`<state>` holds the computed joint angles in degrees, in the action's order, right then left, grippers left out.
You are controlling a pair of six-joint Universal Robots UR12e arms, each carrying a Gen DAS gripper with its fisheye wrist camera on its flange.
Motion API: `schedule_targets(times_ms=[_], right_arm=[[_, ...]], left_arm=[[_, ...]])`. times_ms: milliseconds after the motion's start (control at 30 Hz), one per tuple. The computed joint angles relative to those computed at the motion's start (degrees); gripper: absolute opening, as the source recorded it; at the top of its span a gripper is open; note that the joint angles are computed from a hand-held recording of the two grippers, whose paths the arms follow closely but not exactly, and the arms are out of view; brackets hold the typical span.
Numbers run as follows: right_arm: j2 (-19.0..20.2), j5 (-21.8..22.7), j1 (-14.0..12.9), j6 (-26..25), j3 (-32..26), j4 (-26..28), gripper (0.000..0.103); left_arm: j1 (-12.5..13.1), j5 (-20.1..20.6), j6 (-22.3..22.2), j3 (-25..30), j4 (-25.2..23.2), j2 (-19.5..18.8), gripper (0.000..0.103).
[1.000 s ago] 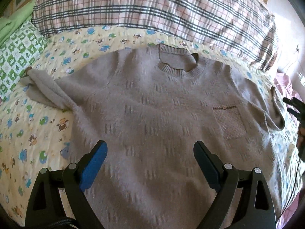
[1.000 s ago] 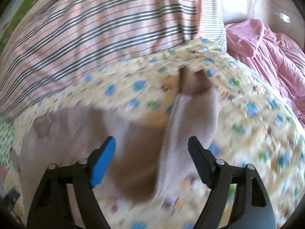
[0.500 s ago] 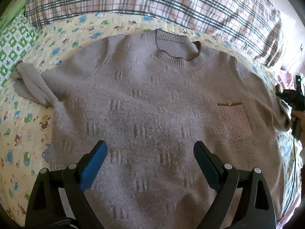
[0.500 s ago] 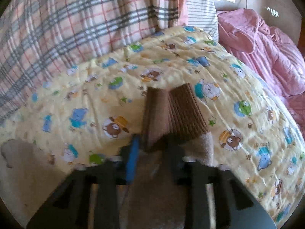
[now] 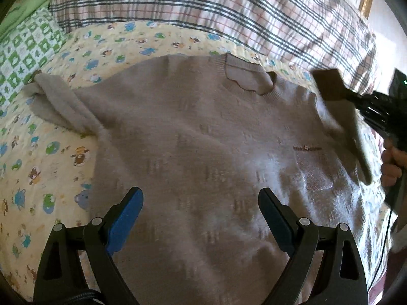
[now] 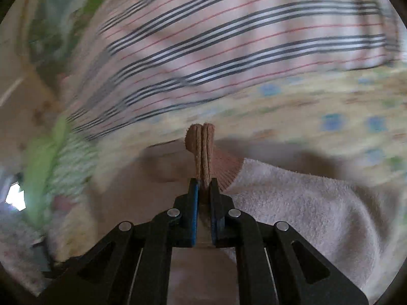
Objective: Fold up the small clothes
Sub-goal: 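Carry the cuff across the sweater body with the right gripper while the left gripper grasps the other cuff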
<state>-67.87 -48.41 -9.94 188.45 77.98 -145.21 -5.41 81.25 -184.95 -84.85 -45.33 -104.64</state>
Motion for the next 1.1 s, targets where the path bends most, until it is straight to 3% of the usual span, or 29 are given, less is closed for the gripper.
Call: schedule_targets(times_ms=[233, 467, 600, 733, 800, 967, 1033, 1067, 1100], right_arm=[[3.2, 4.2, 7.3, -7.0, -2.9, 6.9, 0.009], [4.8, 6.3, 9.9, -9.8, -3.4, 10.6, 0.009], [5.4, 8.1, 9.9, -10.7, -3.7, 13.4, 0.015], [4.8, 11.2, 8.8, -8.1, -2.1, 11.0, 0.041], [3.4, 10.6, 8.0, -8.1, -0.4, 8.9, 0.042], [-0.6, 4.1, 5.9, -7.2, 3.9, 5.7, 0.042], [-2.2, 3.1, 4.7, -5.7, 6.1, 3.5, 0.042], [-3.1, 2.1, 4.0, -4.6, 7.4, 2.3, 0.042], [-3.8, 1.2, 3.5, -3.5, 8.5, 1.4, 0.042]], left_arm=[[2.9, -4.8, -2.8, -2.2, 2.7, 1.5, 0.093], [4.9, -9.6, -4.4, -1.8, 2.5, 0.8, 0.093], [5.4, -12.2, -5.5, -0.4, 2.5, -0.6, 0.093], [5.6, -15.7, -6.7, 2.1, 1.3, -2.7, 0.093], [5.4, -16.9, -6.9, 3.9, -0.1, -4.1, 0.093], [4.3, -16.9, -6.8, 9.4, -6.5, -8.5, 0.092], [3.8, -15.9, -6.6, 10.5, -6.6, -9.6, 0.09], [3.5, -15.3, -6.2, 10.5, -5.1, -9.8, 0.083], [3.3, -15.3, -5.2, 10.5, -3.9, -10.0, 0.062]])
